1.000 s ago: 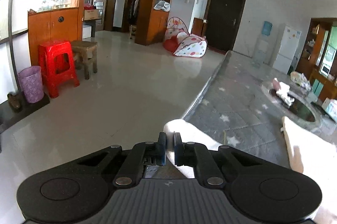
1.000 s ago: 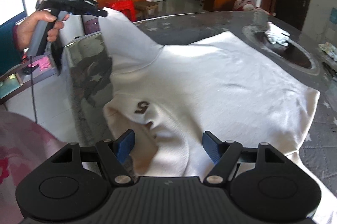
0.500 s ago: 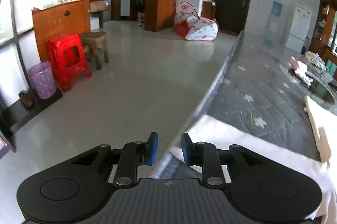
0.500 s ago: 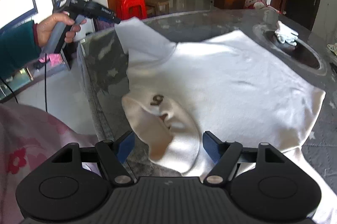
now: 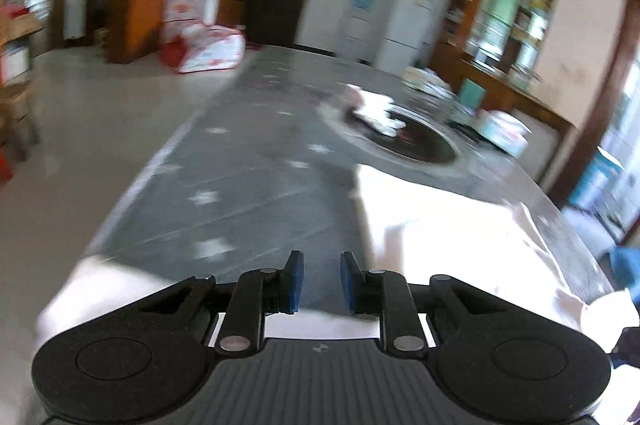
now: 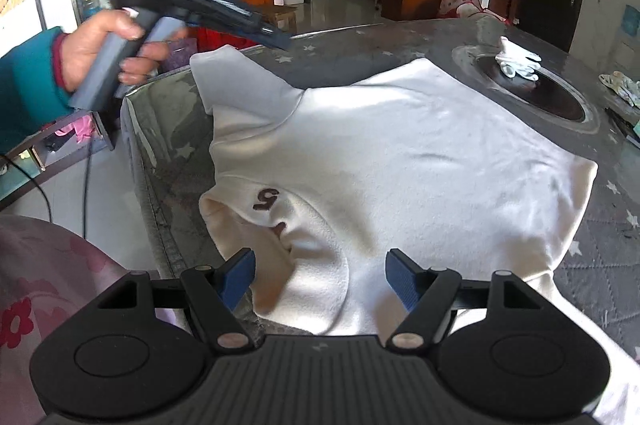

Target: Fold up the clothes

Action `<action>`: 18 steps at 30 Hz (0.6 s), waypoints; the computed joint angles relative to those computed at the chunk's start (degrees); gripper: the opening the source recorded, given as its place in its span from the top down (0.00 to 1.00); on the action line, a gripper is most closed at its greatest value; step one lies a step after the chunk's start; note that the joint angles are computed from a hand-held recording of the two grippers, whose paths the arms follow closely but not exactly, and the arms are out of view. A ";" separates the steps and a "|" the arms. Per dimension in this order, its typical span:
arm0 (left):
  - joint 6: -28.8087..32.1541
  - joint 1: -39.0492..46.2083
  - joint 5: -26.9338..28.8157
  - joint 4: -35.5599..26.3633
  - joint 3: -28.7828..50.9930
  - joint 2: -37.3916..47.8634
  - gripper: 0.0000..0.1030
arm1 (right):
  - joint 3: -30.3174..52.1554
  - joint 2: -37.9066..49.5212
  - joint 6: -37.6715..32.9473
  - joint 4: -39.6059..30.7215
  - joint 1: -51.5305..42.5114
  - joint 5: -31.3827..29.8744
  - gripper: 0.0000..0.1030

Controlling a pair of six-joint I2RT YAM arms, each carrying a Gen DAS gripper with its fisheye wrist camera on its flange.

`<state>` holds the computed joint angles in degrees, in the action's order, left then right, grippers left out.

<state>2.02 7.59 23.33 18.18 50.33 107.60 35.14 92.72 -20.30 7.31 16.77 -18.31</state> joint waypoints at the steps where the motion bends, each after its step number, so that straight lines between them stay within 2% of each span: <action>1: 0.12 -1.28 -0.03 -0.62 1.39 1.25 0.79 | -0.06 0.08 0.09 0.16 -0.06 0.00 0.28; 10: 3.95 -8.05 -5.97 -3.88 11.13 11.61 0.80 | -0.38 1.35 0.84 1.39 -0.05 -0.08 0.26; 15: 6.57 -8.66 -9.53 -0.65 10.67 12.48 0.79 | -0.55 2.01 1.47 2.01 -0.32 -0.68 0.24; 18: 7.18 -8.78 -10.77 -0.92 10.72 12.17 0.78 | -0.96 1.73 1.67 2.39 -0.32 -0.73 0.24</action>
